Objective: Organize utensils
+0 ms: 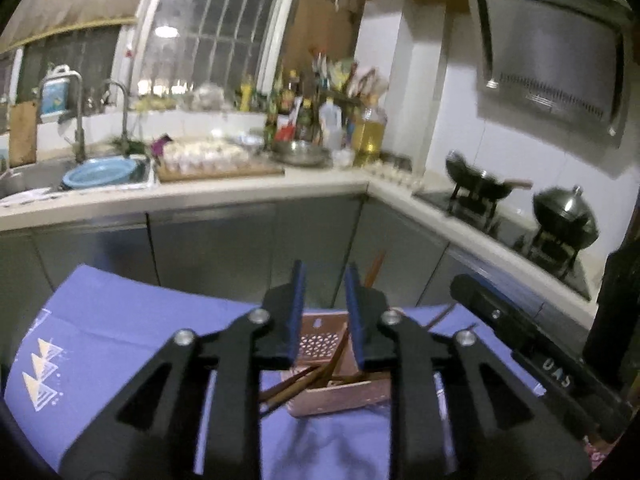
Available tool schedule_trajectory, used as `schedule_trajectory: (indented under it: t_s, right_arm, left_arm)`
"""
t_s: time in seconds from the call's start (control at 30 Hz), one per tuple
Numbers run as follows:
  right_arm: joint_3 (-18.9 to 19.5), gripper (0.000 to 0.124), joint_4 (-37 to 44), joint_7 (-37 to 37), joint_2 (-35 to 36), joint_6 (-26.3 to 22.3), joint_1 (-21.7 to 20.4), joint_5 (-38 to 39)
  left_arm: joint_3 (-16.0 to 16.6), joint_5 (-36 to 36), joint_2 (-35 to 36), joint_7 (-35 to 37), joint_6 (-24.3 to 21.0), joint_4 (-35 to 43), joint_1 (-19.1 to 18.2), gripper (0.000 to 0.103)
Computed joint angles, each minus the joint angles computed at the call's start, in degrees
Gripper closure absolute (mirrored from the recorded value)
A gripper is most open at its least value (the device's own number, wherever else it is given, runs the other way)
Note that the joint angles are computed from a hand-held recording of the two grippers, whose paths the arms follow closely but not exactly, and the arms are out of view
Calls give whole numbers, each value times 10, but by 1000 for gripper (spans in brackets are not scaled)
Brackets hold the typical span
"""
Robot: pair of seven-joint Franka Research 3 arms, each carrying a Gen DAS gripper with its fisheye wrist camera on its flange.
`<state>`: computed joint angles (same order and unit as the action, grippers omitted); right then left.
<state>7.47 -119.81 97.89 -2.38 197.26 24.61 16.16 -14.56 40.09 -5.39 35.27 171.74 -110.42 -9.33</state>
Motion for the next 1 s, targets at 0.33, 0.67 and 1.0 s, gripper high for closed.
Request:
schedule_trajectory:
  t_s: [0.33, 0.67, 1.0]
  right_arm:
    - [73, 74, -210, -15, -146, 98, 18, 161]
    - [271, 74, -303, -50, -241, -27, -88, 342]
    - [349, 63, -345, 48, -363, -60, -141, 320]
  left_arm:
    - [-67, 11, -218, -45, 67, -223, 70, 49]
    - [-83, -60, -319, 3, -51, -346, 6, 28]
    - [-91, -87, -382, -12, -116, -377, -23, 7]
